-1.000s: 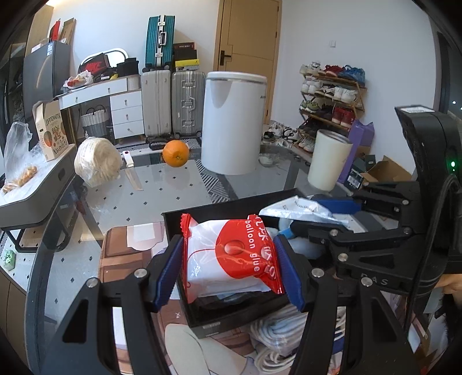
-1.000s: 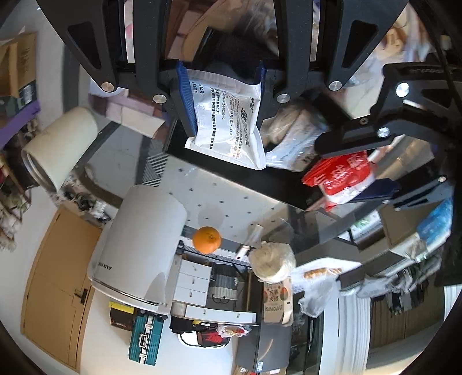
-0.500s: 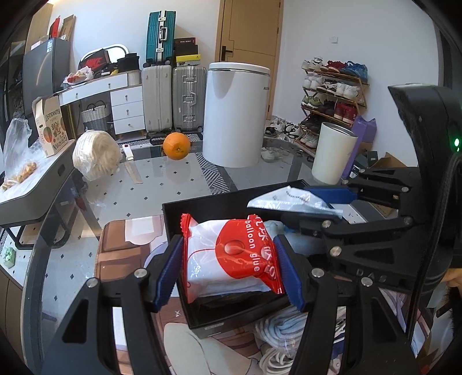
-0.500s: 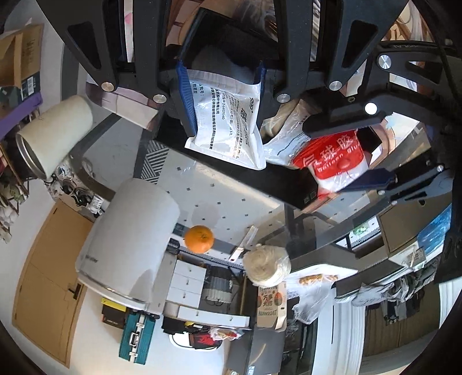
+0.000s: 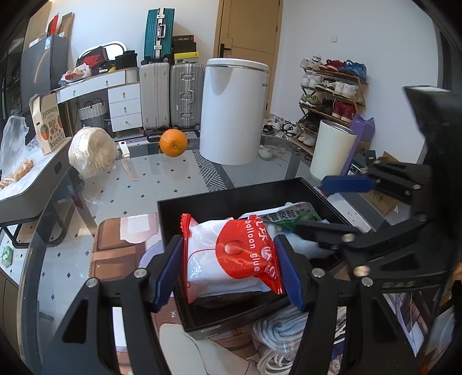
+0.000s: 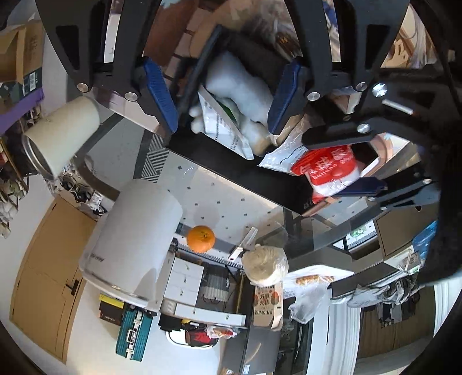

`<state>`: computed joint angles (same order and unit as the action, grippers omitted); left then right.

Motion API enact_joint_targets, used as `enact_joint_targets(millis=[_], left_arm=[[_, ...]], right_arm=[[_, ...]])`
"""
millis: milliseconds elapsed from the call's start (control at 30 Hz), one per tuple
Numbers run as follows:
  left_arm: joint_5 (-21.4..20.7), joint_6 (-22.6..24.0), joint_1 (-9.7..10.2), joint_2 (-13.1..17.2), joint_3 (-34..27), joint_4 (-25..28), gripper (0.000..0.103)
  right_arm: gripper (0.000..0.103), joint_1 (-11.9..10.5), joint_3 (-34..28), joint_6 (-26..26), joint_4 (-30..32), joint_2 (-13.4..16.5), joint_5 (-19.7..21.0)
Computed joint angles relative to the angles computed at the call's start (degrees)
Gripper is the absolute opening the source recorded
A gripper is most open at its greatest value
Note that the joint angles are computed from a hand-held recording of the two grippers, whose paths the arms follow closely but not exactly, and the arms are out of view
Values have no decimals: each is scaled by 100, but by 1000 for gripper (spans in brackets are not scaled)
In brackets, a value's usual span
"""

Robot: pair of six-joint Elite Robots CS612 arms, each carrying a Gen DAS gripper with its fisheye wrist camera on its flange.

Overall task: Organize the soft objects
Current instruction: 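Lower both bags into the box and open both grippers, then move the right gripper down onto the bagged white rope coil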

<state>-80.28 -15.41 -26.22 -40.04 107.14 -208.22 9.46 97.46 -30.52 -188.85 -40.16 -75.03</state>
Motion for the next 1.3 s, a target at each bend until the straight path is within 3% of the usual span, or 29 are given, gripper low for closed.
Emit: enact_joint_targets(millis=[67,133,233,467,667,867,1300], left_arm=[[36,-22,-14,9,-18,36,66],[-23,-30,-14,14,-36,67,70],[-132,-15,-21,0,-32,102,81],[155,-46,-154,-99,213,-199,103],[441,-48,-282,-155,544,-739,103],[791,-128,-410,-185,786,-892,103],[1106,-381,-491,-102,979,-740,103]], right_arm=[[79,-47,90,106,-106,-36,40],[80,-101,200,211,-286,-63,143],[85,-168,345,441,-487,-100,261],[100,-326,759,798,-1033,-236,488],[102,-421,1042,1147,-1100,-341,607],[102,-478,1220,1385,-1034,-395,716],[102,-463,1254,1225,-862,-326,885]])
